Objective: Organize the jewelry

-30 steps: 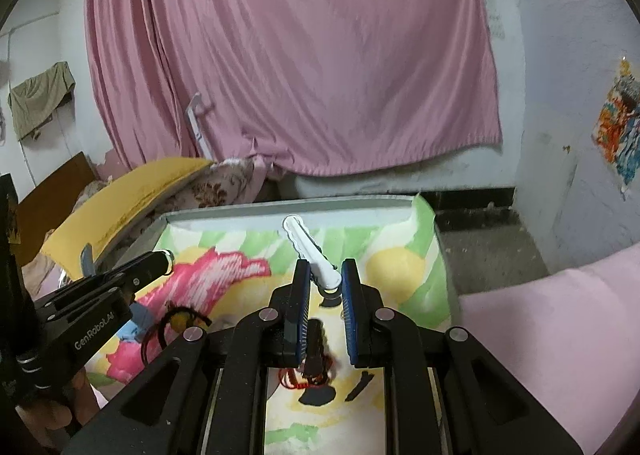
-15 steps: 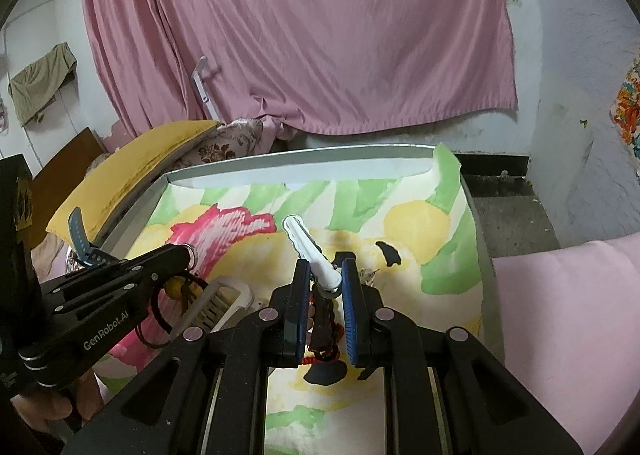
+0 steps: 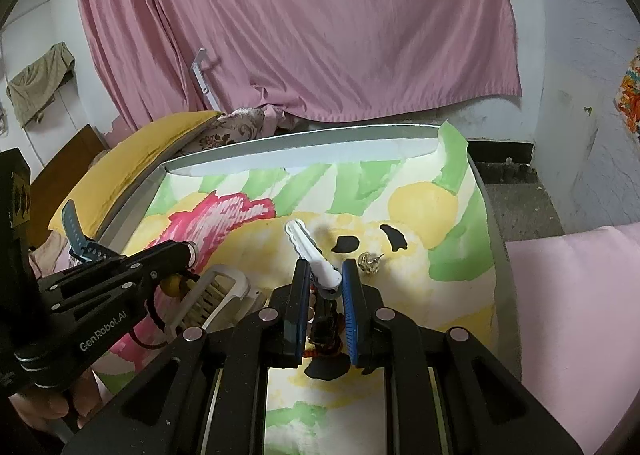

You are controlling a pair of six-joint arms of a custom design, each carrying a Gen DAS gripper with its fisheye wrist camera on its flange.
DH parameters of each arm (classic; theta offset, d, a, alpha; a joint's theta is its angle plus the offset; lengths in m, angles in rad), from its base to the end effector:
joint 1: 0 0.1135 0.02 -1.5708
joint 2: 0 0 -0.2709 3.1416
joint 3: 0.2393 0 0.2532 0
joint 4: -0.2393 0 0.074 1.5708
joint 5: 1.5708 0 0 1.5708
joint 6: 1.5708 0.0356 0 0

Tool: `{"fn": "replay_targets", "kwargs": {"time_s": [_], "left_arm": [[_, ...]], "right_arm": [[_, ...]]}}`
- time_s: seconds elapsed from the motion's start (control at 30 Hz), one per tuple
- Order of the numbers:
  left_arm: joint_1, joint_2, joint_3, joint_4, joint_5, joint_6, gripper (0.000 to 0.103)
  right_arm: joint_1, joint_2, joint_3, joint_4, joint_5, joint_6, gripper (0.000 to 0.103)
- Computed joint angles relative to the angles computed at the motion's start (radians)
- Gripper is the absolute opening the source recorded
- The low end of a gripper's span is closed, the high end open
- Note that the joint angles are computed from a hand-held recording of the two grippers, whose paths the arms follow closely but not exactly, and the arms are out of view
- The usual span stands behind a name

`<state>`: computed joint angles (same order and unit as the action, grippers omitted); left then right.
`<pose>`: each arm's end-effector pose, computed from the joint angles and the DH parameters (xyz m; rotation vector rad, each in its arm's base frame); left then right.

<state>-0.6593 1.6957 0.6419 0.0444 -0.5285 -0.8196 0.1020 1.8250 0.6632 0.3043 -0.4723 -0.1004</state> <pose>0.2349 -0.1593 0.1095 -0.3761 2.3609 0.0134 0.3069 0.0477 0.0939 -0.4512 2.3386 0.5715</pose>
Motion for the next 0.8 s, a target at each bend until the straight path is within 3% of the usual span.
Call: {"fn": "replay_targets", "kwargs": {"time_s": [0.13, 0.23, 0.33, 0.4, 0.47, 0.6, 0.8], "left_arm": [[0.008, -0.011, -0.014, 0.011, 0.024, -0.010, 0.015], [0.004, -0.042, -0.047, 0.036, 0.022, -0.019, 0.026], [-0.017, -0.083, -0.079, 0.057, -0.005, -0.028, 0.036], [-0.039, -0.116, -0.099, 0.060, -0.038, -0.040, 0.044], [-0.069, -0.159, -0.126, 0.063, -0.080, -0.056, 0.058], [-0.148, -0.245, -0.166, 0.024, -0.199, -0.103, 0.067], [-0.307, -0.362, -0.199, -0.171, -0.381, -0.274, 0.084]], "right_arm": [[0.004, -0.001, -0.006, 0.005, 0.000, 0.001, 0.016], [-0.002, -0.026, -0.034, 0.030, 0.000, 0.002, 0.032], [-0.008, -0.070, -0.074, 0.065, 0.004, 0.004, 0.037], [-0.019, -0.098, -0.099, 0.090, -0.008, 0.007, 0.040], [-0.027, -0.144, -0.145, 0.134, -0.008, 0.014, 0.047], [-0.065, -0.232, -0.221, 0.186, -0.046, 0.012, 0.056], [-0.117, -0.405, -0.350, 0.237, -0.100, -0.005, 0.079]]}}
